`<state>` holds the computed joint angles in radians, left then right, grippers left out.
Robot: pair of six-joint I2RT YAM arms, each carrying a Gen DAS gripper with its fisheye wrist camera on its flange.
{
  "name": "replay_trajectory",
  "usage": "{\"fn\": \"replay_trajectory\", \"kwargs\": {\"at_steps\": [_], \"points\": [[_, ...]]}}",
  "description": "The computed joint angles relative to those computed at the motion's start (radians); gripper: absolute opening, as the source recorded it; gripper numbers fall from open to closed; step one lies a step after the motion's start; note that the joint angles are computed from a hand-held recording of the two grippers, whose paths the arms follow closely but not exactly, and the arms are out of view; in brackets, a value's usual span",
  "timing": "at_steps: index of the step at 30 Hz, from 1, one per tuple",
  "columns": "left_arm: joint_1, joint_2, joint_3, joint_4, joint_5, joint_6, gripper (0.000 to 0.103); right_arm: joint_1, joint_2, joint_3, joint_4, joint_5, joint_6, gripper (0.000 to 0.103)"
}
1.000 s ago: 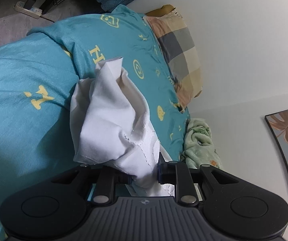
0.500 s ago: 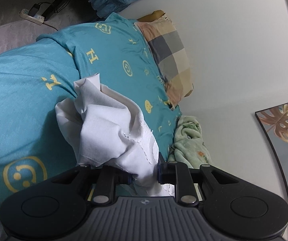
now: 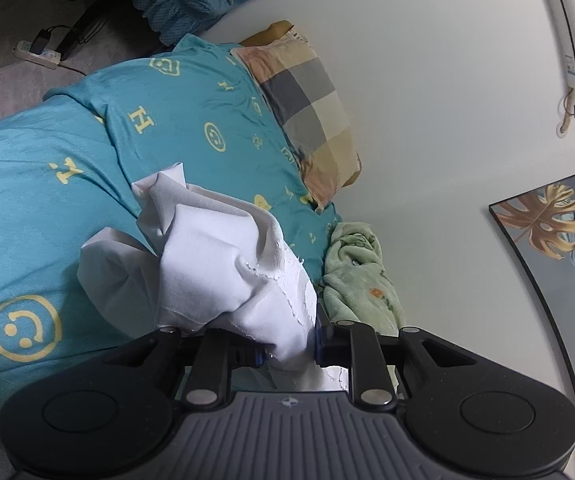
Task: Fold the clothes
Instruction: 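Lift the folded shirt with both grippers and carry it toward the green blanket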
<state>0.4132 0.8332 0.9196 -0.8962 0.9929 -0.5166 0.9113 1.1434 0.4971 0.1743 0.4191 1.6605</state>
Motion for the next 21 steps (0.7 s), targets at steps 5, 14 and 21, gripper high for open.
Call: {"fn": "replay_trajectory", "kwargs": {"at_steps": [5,14,21], "points": [[-0.155,-0.023,0.024,0.108,-0.106,-0.164,0.023,-0.065,-0.075,-0.005,-0.042,-0.042,-0.031,0.024],[-0.516,0.089,0.106,0.289,-0.372,-0.388,0.023,-0.268,-0.172,0.024,-0.133,-0.175,-0.106,0.024],[-0.783,0.312,0.290,0.379,-0.557,-0.494,0.023,-0.522,-0.223,0.063,-0.193,-0.344,-0.204,0.024]]}}
